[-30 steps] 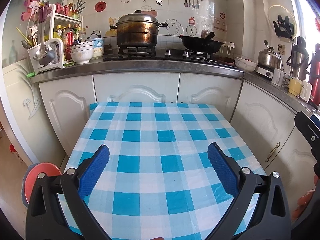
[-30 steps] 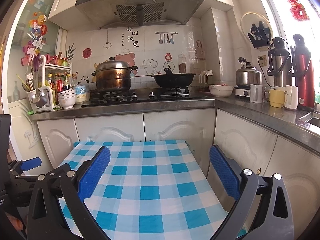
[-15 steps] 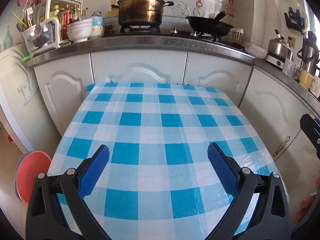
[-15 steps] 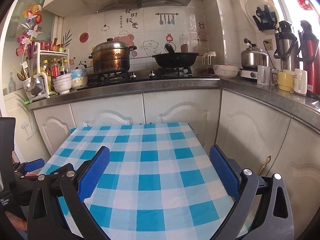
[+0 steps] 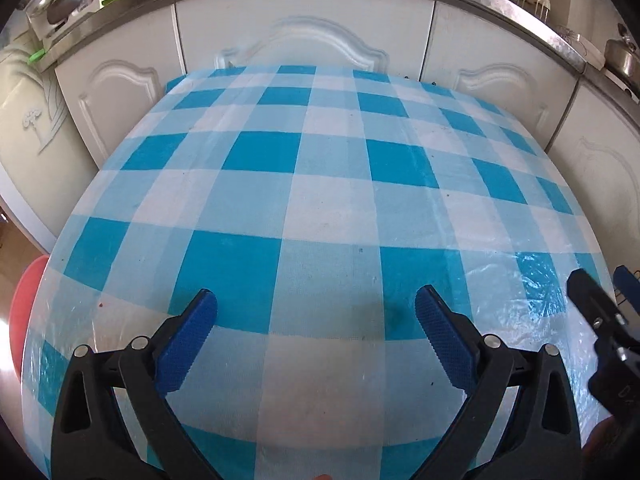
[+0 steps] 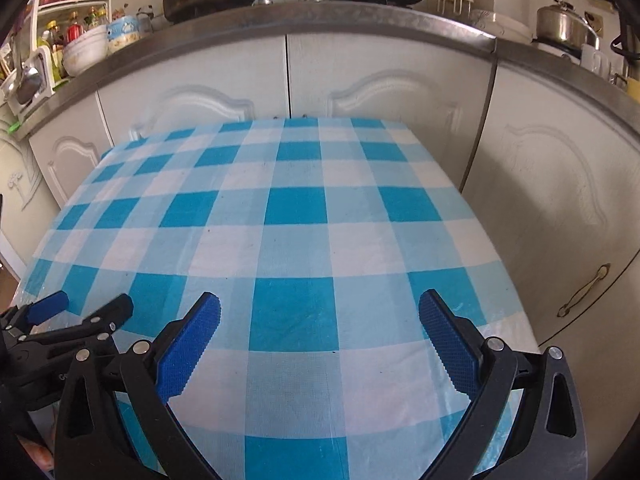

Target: Collect trash

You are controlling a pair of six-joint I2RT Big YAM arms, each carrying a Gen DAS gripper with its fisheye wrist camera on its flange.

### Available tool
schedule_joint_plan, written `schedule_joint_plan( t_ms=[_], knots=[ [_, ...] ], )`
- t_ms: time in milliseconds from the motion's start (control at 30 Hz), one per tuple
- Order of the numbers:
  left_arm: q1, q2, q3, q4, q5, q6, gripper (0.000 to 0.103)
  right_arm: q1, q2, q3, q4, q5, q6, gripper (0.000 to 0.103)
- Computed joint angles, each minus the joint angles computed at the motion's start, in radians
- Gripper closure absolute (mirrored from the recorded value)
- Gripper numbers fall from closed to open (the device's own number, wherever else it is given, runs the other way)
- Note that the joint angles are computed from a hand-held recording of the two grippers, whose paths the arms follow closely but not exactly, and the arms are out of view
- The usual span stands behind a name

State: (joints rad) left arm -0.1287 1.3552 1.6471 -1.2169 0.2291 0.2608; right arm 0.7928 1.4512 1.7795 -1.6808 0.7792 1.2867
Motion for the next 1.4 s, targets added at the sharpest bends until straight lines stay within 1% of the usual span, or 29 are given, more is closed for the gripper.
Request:
schedule_joint_plan(
  t_ms=[33,100,233,300,1400],
  knots=[
    [-0.005,0.004,0.005,0.0,-0.007,0.001,0.004,-0.01,0.002,-0.006,0.014,-0.019,-0.016,0.005],
    [-0.029,0.016,0.013,-0.008,-0.072,0.019,0.004,-0.025,0.007,-0.015,0.034,-0.047,-0.034,0.005],
    [-0.035,0.022,0.02,-0.008,-0.074,0.021,0.003,-0.057,0.025,-0.018,0.047,-0.135,-0.05,0.005],
    [-0.034,0.023,0.023,-0.01,-0.073,0.019,0.003,-0.069,0.021,-0.025,0.052,-0.162,-0.036,0.004],
    [-0.03,0.023,0.018,-0.006,-0.067,0.022,0.003,-0.068,0.021,-0.026,0.05,-0.163,-0.033,0.003]
  ],
)
